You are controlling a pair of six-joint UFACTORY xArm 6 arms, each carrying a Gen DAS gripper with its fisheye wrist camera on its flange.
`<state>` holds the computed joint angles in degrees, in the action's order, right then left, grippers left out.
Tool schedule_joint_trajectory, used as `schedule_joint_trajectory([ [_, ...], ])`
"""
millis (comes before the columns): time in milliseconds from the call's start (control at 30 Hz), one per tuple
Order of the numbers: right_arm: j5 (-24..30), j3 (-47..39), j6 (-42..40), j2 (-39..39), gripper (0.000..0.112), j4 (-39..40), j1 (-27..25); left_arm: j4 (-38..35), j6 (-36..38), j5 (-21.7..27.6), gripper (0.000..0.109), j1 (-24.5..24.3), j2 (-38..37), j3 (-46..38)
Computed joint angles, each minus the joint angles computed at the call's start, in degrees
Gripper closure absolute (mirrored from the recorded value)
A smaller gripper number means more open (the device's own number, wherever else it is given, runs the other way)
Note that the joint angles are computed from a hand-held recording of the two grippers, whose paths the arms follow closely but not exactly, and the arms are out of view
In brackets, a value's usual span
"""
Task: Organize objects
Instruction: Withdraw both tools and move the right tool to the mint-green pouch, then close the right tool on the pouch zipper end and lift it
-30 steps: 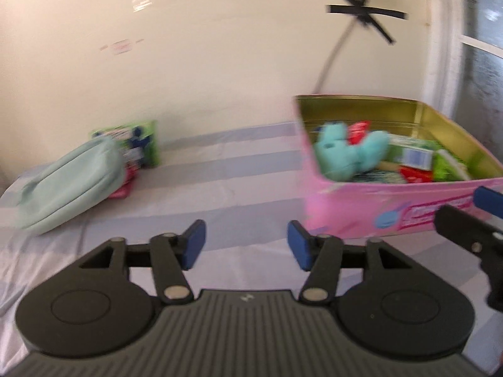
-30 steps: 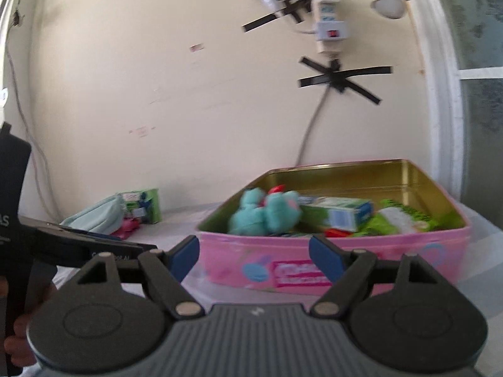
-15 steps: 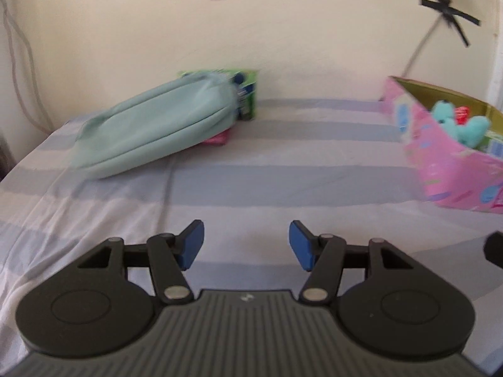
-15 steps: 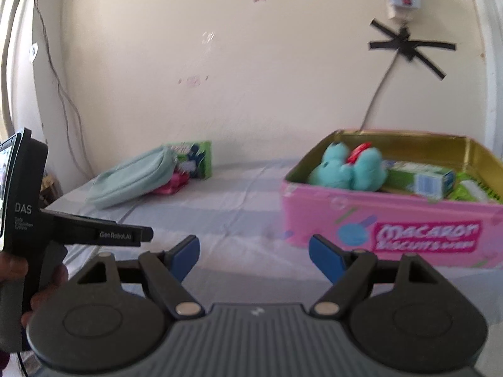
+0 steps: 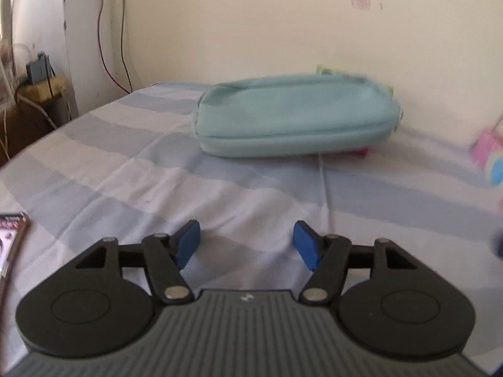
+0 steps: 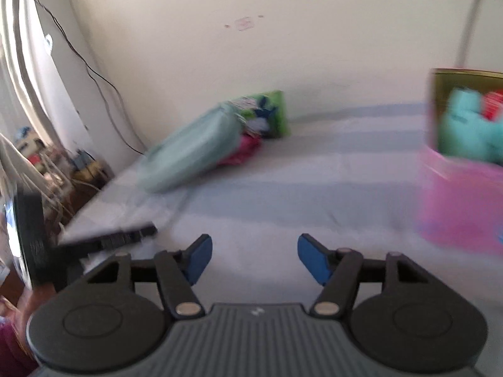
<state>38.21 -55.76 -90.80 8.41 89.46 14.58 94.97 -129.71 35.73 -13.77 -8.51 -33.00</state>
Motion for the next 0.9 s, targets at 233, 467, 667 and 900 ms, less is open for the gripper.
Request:
schedule_joint_trajectory([
  [233,-2.8,-21.7,14.7,15.6,0.038,-2.6,7.6,3.7,-4.5,2.2,0.041,-1.4,0.0,0.3],
  [467,-8.8,-32.0,26.0,23.4,0.069,-10.3,11.4,6.1,-5.8,3.6,0.035,-1.9,0.0,0.7],
  [667,-3.8,-19.2,21.2,13.5,0.080,-6.7,7.2,10.7,-14.7,-1.5,0.035,3.1,-2.4,2.5],
  [900,7.9,-1.6,21.5,1.2,0.080,-11.6,-6.3,20.7,-28.8,-7.1,0.034,7.6,-4.7,4.3],
])
